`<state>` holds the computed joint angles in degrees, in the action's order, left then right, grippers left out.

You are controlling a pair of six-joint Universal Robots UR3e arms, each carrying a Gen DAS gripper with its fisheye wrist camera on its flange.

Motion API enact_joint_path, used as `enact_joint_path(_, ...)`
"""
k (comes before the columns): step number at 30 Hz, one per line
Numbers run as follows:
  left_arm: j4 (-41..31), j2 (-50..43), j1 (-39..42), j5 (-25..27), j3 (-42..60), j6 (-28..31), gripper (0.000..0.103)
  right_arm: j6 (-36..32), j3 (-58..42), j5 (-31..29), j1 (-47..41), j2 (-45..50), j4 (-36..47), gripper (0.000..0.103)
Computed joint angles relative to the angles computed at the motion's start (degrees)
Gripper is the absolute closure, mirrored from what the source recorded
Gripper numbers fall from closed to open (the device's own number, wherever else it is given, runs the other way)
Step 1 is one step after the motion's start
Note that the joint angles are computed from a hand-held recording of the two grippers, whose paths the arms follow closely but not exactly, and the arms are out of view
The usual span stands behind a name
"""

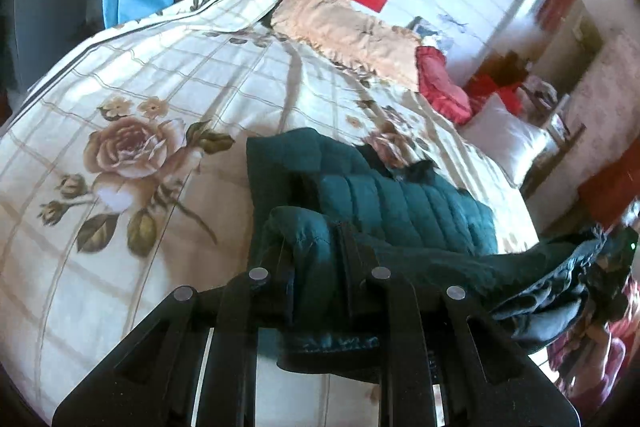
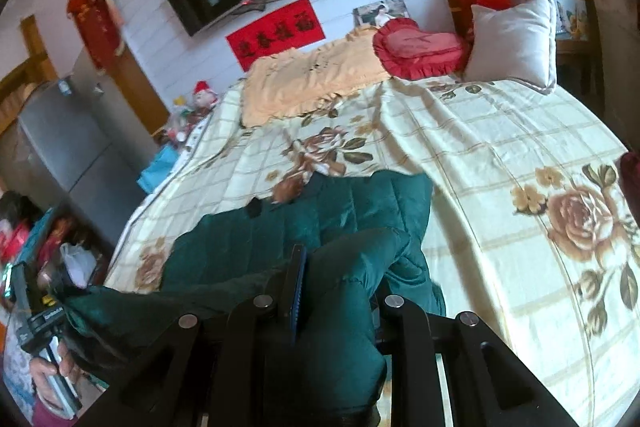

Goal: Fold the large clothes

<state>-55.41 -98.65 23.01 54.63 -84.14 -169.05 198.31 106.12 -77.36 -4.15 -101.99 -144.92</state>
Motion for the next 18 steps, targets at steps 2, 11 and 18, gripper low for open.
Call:
enact_joint_path(2, 0.2, -7.6, -2.7, 2.5, 8.0, -3.9, 0.087, 0.8, -5.3, -2.1, 1.2, 6.4, -0.2, 0.084)
enact_joint_path(11, -3.4, -31.7, -9.0, 11.6, 35.1, -12.2, 0.087, 3.7, -22.4, -5.9, 0.6, 27.8, 1.1, 0.084)
enact_joint_path(18, -5.4, -40.8, -11.1, 13.8, 46.2, -16.3, 0.085, 5.3, -28.6, -6.1, 0.7, 39.1, -1.7, 0.070)
